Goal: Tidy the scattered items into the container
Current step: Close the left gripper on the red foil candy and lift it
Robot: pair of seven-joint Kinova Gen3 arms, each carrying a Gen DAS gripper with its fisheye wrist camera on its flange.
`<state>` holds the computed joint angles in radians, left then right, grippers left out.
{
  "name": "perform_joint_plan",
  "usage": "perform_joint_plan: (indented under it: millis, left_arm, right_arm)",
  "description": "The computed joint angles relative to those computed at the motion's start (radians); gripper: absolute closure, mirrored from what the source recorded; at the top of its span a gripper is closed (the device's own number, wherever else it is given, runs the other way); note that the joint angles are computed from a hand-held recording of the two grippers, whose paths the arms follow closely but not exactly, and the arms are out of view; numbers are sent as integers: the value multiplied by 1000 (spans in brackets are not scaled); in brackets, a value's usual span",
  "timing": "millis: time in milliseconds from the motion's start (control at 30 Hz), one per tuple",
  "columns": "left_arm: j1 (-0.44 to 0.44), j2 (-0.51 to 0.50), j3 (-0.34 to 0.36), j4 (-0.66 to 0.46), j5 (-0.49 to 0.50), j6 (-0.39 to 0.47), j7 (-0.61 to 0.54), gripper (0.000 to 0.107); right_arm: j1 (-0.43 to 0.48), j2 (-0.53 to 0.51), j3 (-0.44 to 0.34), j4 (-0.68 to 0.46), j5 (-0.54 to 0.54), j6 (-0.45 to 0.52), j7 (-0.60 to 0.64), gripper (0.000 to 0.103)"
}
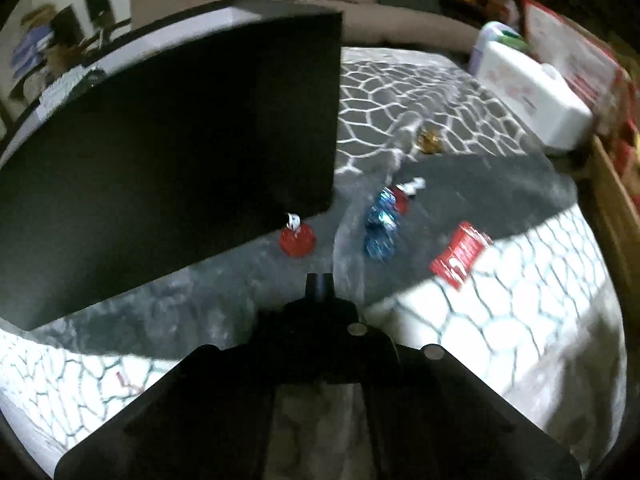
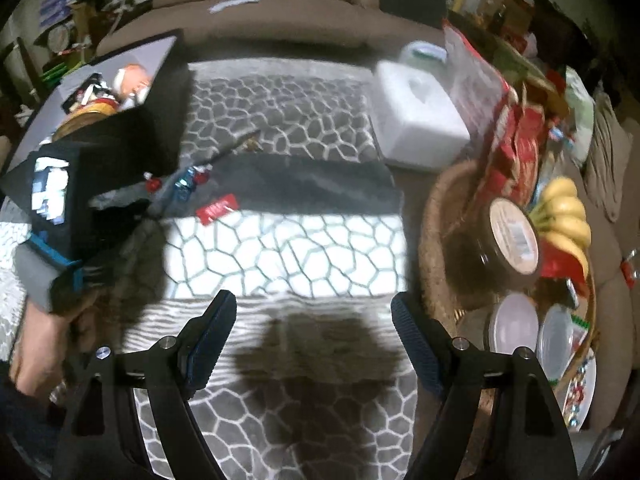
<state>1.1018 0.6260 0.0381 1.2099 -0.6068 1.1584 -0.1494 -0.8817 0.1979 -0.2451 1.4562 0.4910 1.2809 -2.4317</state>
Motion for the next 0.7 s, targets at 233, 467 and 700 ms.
perform_joint_plan:
  millis: [233,467,700]
  left_arm:
    - [12,-70,21,66,6,-7,22,107]
    - [-24,-49,4,98,-4,-64,183,69]
    - [-4,46,-48,-10,-61,10,256,48]
  right_arm:
    - [37,-38,-2,36,-35,-33,-20,21]
    - [35,-14,-13,14,-49,-26,2,21]
    - [22,9,4,3,-45,8,11,21]
